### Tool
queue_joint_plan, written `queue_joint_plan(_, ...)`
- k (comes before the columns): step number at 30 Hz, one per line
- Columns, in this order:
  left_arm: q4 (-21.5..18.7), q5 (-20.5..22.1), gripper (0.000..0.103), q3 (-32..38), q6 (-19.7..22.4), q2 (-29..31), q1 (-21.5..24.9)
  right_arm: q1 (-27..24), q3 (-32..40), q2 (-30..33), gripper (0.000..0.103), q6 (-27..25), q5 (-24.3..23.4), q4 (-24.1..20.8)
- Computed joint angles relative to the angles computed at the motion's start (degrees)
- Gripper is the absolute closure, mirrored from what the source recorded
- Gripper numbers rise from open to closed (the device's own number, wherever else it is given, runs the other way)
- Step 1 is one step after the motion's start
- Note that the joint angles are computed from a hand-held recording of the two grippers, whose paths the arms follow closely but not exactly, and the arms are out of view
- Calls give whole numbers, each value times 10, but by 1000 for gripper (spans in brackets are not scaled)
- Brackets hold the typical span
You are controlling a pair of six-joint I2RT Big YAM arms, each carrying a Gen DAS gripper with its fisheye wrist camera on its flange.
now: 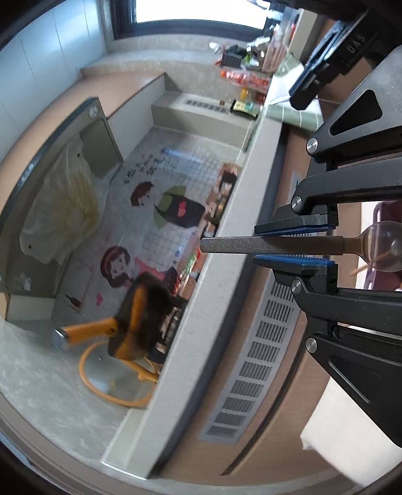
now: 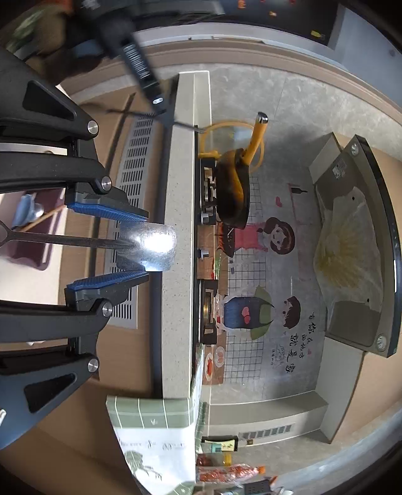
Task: Organize utensils
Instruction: 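Lift the shovel tool and black-handled spoon over the caddy and release both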
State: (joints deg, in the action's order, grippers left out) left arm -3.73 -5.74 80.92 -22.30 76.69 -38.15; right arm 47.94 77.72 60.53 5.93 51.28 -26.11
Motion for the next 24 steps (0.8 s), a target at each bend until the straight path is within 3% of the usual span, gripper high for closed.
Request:
queue_joint_plan(3, 19, -10, 91, -2, -14, 28, 2, -28, -8, 17, 74, -6, -25, 21)
queue_joint_plan(12, 16, -13, 91, 24, -24, 91, 2, -99, -22, 63, 74, 54, -110, 35)
queue_joint_plan(19, 53, -6, 91, -2, -23, 101, -2, -115, -44, 72, 74, 68, -122, 57)
queue_joint_plan(22, 57, -18, 91, -7, -15, 107, -6, -110, -74, 69, 74, 42, -99, 124)
queue_joint_plan(24, 58, -23, 91, -12, -10, 107, -8, -109, -79, 75, 74, 28, -93, 142)
